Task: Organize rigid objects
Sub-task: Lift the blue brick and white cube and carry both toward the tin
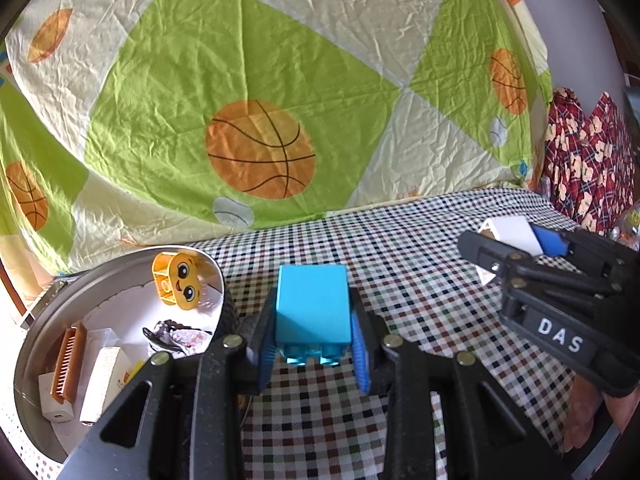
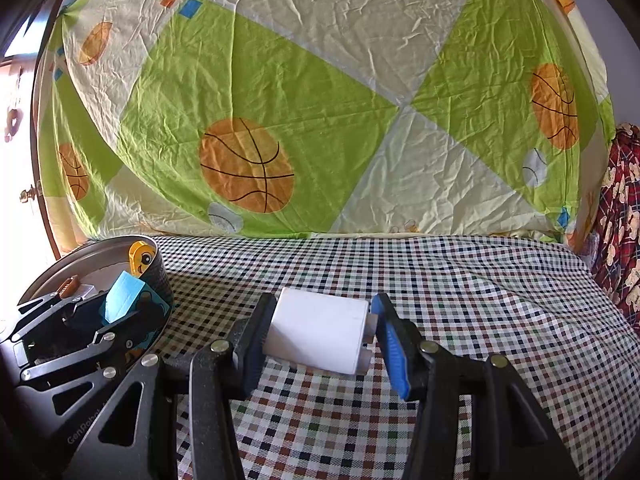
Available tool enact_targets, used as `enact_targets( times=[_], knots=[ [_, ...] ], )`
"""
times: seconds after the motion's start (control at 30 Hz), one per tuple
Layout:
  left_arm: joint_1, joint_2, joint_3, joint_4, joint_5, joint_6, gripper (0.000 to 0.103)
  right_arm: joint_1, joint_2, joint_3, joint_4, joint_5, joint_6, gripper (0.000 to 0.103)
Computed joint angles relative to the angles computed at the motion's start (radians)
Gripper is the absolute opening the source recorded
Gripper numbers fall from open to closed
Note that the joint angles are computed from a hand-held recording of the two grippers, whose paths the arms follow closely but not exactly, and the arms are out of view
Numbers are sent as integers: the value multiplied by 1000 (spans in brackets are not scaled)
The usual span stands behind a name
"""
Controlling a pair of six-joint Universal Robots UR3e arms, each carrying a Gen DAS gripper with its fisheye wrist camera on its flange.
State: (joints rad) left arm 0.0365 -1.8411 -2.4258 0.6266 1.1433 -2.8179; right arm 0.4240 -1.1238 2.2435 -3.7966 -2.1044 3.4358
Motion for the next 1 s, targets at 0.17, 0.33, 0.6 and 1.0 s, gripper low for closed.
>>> enact_targets(
  times=[0.17, 0.33, 0.6, 1.0],
  knots=[
    [25, 32, -58, 28, -31, 21, 30, 15, -2, 10, -11, -2, 4, 52],
    [62, 69, -108, 34, -69, 40, 30, 33, -5, 25, -27, -1, 9, 52],
    [94, 102, -158, 46, -96, 56, 30, 64, 1, 37, -71, -3, -2, 52],
    [139, 124, -205, 62, -133, 71, 30, 100, 16, 19, -81, -20, -15, 52]
  ],
)
